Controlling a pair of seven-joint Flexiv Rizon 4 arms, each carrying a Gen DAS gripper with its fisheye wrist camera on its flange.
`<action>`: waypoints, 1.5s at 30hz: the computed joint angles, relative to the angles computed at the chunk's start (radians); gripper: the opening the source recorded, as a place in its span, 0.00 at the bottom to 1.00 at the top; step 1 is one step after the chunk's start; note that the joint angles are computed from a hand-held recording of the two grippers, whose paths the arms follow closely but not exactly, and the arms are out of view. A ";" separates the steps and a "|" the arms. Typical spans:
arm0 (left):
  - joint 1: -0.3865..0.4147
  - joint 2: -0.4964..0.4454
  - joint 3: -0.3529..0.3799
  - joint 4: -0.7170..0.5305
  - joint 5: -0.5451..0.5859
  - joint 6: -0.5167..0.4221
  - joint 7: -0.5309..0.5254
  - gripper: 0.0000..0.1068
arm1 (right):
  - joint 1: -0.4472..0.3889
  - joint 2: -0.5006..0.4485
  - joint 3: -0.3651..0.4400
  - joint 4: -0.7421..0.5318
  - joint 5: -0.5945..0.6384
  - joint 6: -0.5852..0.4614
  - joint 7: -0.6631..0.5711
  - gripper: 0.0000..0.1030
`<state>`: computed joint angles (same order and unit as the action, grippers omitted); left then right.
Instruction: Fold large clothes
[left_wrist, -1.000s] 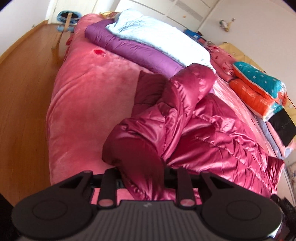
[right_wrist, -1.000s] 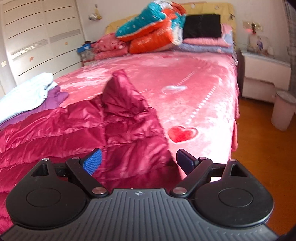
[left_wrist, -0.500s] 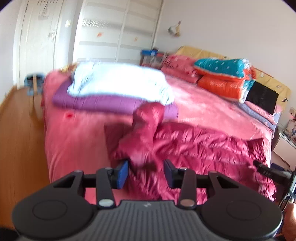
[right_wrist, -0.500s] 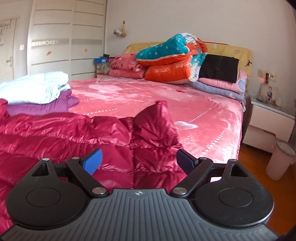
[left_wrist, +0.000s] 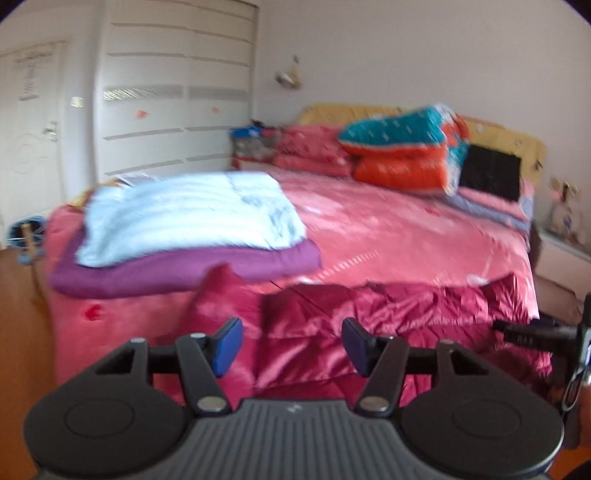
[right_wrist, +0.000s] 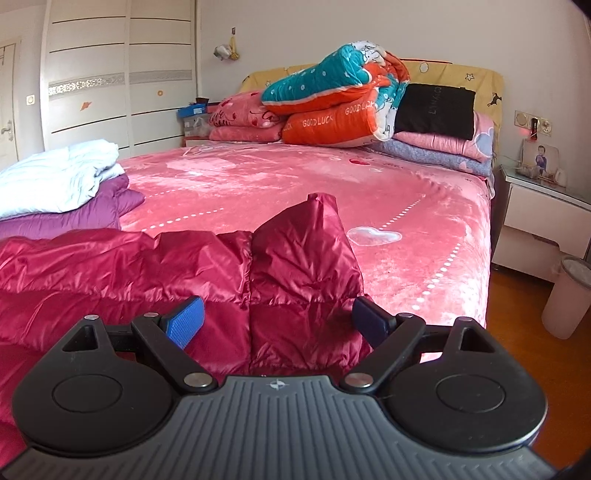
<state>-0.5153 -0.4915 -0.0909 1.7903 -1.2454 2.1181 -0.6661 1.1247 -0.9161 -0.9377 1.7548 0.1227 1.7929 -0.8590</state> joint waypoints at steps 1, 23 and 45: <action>-0.001 -0.031 0.004 -0.043 -0.030 -0.028 0.052 0.55 | -0.018 0.004 0.019 -0.007 -0.004 0.004 -0.002 1.00; 0.207 -0.357 -0.299 -0.475 -0.263 0.265 0.519 0.69 | -0.377 0.004 0.386 -0.352 -0.277 -0.257 0.074 1.00; 0.240 -0.412 -0.258 -0.467 -0.204 0.144 0.321 0.91 | -0.365 -0.066 0.300 -0.392 -0.589 -0.329 0.340 1.00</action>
